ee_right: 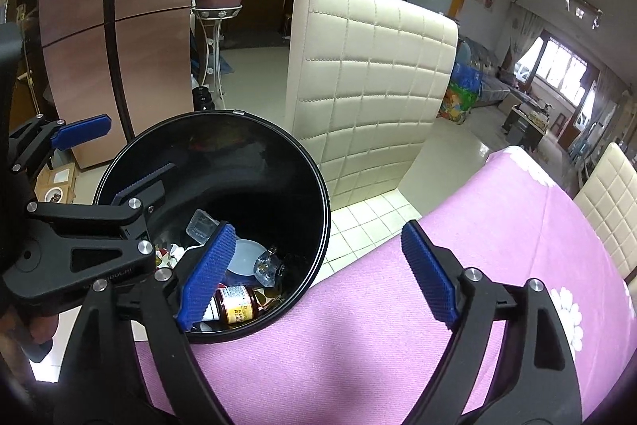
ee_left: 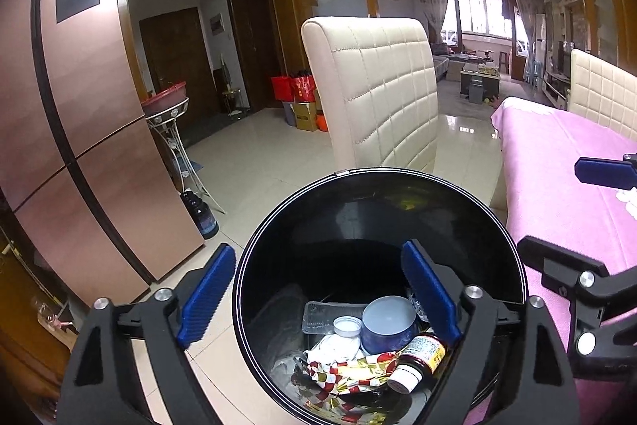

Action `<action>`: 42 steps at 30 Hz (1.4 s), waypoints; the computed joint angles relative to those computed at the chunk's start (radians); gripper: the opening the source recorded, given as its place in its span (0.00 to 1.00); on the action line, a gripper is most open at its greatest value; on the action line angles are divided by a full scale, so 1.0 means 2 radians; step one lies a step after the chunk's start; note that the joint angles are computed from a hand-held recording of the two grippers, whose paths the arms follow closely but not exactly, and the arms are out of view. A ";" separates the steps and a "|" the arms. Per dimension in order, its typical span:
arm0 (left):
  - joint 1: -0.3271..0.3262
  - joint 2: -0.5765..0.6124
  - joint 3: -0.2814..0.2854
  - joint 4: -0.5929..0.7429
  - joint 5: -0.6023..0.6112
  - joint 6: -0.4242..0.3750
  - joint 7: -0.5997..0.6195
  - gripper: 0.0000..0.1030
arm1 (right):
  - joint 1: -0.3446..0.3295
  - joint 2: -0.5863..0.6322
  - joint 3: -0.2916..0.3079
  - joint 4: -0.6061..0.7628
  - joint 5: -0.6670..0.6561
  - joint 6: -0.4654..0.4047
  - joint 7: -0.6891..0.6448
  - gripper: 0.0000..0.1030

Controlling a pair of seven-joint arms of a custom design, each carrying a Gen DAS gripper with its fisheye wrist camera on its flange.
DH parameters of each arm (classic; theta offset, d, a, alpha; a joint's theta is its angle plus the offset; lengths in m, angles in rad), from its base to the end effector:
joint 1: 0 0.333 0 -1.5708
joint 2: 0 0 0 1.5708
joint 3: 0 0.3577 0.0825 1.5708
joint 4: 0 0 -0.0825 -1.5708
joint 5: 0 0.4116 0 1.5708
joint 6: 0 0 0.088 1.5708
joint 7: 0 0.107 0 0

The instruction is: Collect trash

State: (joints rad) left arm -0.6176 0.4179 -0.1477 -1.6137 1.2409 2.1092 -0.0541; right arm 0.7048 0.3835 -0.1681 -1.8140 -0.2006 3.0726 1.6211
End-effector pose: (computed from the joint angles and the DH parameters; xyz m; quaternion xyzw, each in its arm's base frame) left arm 0.5717 -0.4656 0.4459 -0.6832 0.5430 -0.2291 0.4311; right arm 0.6096 0.4007 0.4593 -0.8236 0.3723 -0.2646 0.3362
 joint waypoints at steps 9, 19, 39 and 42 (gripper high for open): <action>0.003 -0.005 -0.001 -0.008 0.005 0.009 -0.008 0.84 | 0.037 0.002 -0.053 -0.006 -0.024 0.009 0.034 0.94; -0.014 0.028 0.000 0.042 0.009 0.041 0.018 0.85 | 0.060 -0.030 -0.119 -0.050 -0.083 0.008 0.123 0.96; -0.104 0.150 0.052 0.239 -0.042 0.074 0.116 0.85 | 0.176 -0.146 -0.335 -0.147 -0.486 -0.037 0.561 0.96; -0.119 0.157 0.061 0.247 -0.052 0.062 0.120 0.85 | 0.165 -0.169 -0.321 -0.165 -0.515 -0.061 0.601 0.96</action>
